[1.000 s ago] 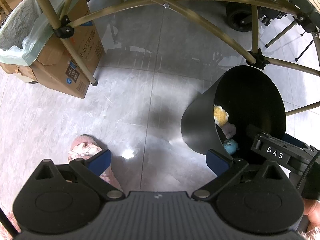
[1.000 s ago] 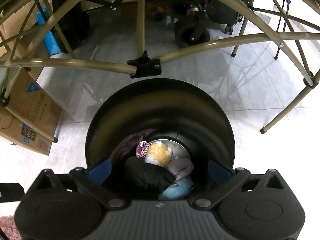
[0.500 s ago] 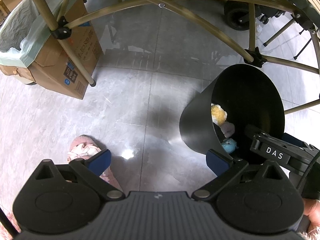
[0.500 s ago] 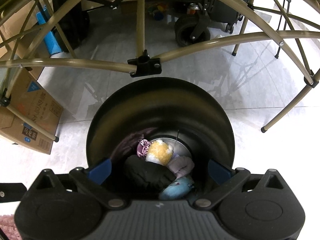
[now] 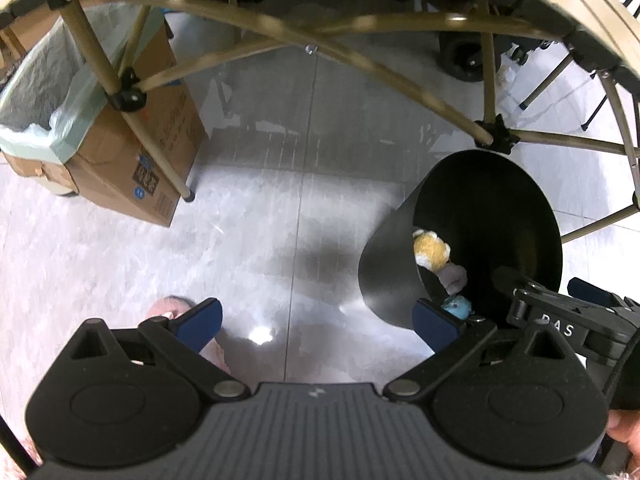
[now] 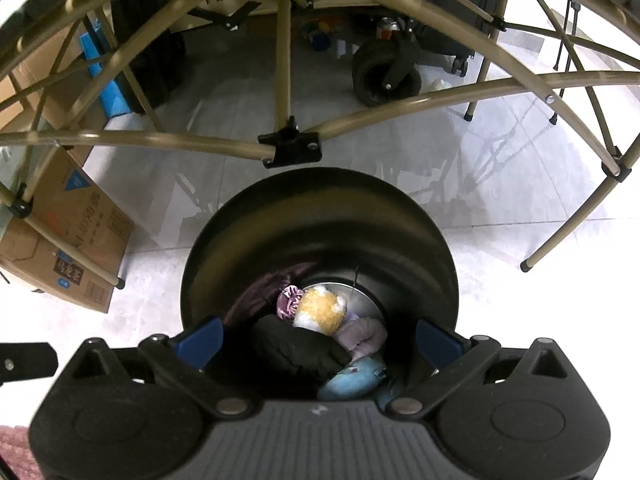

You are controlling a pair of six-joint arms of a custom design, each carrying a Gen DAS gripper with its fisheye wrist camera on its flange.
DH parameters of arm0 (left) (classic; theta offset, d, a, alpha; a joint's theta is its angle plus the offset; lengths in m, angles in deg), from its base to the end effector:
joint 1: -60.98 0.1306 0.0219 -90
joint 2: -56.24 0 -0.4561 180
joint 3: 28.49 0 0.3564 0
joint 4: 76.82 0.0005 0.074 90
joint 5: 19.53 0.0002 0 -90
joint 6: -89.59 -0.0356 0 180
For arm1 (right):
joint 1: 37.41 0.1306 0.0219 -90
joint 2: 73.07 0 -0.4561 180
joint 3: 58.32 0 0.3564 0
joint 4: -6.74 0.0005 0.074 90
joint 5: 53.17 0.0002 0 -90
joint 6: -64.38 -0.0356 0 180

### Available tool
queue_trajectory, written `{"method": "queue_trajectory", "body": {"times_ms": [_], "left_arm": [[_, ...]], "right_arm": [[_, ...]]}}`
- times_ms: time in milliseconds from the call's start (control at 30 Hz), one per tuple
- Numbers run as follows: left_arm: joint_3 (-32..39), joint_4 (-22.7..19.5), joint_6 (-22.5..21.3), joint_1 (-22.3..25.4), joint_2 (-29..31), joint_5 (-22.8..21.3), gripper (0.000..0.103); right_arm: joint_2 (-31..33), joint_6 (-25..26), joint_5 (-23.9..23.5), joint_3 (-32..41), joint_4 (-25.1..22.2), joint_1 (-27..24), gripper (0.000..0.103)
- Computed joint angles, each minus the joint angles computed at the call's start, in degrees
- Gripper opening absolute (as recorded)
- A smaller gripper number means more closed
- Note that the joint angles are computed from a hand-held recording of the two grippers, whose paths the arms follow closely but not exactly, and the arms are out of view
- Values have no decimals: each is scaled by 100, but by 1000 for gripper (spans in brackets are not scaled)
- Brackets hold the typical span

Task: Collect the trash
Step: 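Raise both tools away from the bin toward the table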

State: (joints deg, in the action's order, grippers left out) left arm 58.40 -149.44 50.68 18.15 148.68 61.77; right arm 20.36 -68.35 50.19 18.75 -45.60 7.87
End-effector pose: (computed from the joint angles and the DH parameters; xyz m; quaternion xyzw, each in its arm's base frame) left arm 0.3100 -0.2807 0.4449 -0.0792 0.9887 -0.0236 0.1253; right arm 0.3091 0.2997 0.3842 -0.0002 0.9763 0.0453 0.2114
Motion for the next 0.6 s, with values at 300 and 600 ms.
{"method": "queue_trajectory", "body": {"times_ms": [300,600], "left_arm": [[52,255,-155,-291,-154,-623,103],[29,673,-360,-667,-399,-1267,103]], "right_arm": [[-398,103,106,-107,135,75,103],[-928,149,243,-163,236,141,103]]}}
